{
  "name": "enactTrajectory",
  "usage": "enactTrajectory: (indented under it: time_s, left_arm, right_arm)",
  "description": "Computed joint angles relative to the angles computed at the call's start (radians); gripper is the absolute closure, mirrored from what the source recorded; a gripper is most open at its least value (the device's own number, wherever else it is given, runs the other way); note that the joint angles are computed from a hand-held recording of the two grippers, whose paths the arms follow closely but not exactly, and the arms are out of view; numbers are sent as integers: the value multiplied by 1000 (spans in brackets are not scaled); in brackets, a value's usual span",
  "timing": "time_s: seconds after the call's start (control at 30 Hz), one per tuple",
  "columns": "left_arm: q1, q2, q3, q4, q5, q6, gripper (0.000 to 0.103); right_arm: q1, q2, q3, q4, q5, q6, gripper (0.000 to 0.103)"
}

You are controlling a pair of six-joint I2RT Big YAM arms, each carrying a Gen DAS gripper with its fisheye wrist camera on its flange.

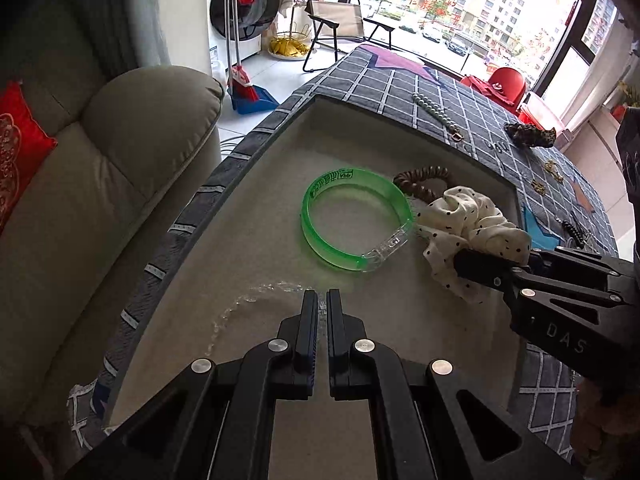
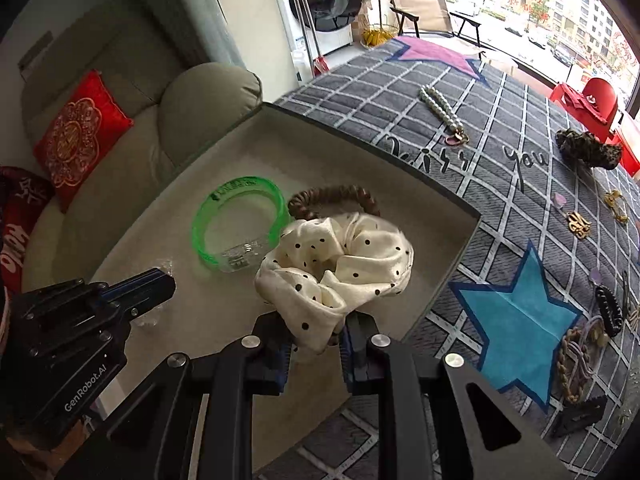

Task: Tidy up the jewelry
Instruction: 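Carry the crystal bracelet and polka-dot scrunchie into the white tray and release, then move both grippers back over the remaining jewelry on the table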

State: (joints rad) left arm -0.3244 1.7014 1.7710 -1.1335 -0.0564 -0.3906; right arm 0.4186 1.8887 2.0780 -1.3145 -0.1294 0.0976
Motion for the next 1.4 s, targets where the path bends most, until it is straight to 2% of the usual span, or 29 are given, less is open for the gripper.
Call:
enactTrajectory:
  time_s: [0.2,0.3,0.43,0.5,0.57,0.63,0.67,0.73,0.77,0.8,0.93,1.03,1.07,1.1,1.13,1.4]
  left_arm:
    - [-8,30,32,-17,-41,0,97]
    - [-8,38,44,-27,-52,2,97]
    - [-17,44,59,-59,-98,7,97]
    - [-18,39,56,-59,-112,10,97]
    - [-18,31,50,-51,-111,10,97]
    - [-18,26,46,-48,-114,12,95]
    - [-19,25,47,-48,-116,13,89]
    - [-22,16,39,-38,-124,9,16]
    - [-27,3,25,-17,-145,5,8]
    - [-33,-9,12,5,-162,10,7]
    - [-48,-3,34,-11,-164,41,7]
    - [-58,-11,33,-4,-175,37,7]
    - [-62,-17,31,-1,-179,34,7]
    - [-65,-22,29,2,-184,34,6]
    - [-69,-28,26,2,-189,35,0]
    - [-114,-92,-13,10,-234,33,0]
  right_arm:
    - [-11,53,63,-8,-4,28,80]
    - [-13,67,78,-2,-7,39,75]
    - [-12,66,77,3,-8,34,55]
    - [-13,65,82,-1,-12,34,49]
    - [-16,50,73,9,-15,44,37]
    - [-21,30,59,23,-24,51,32]
    - [-23,21,52,30,-24,54,30]
    - [-30,-11,24,49,-23,61,28]
    - [-34,-26,10,58,-23,68,27]
    - [-38,-36,2,63,-25,72,27]
    - [-59,-101,-72,90,-32,95,27]
    - [-76,-162,-144,110,-36,109,26]
    - [-79,-178,-163,115,-36,113,23]
    - [-83,-196,-184,120,-36,118,23]
    - [-88,-217,-208,123,-39,121,23]
    - [-125,-350,-366,154,-55,157,18]
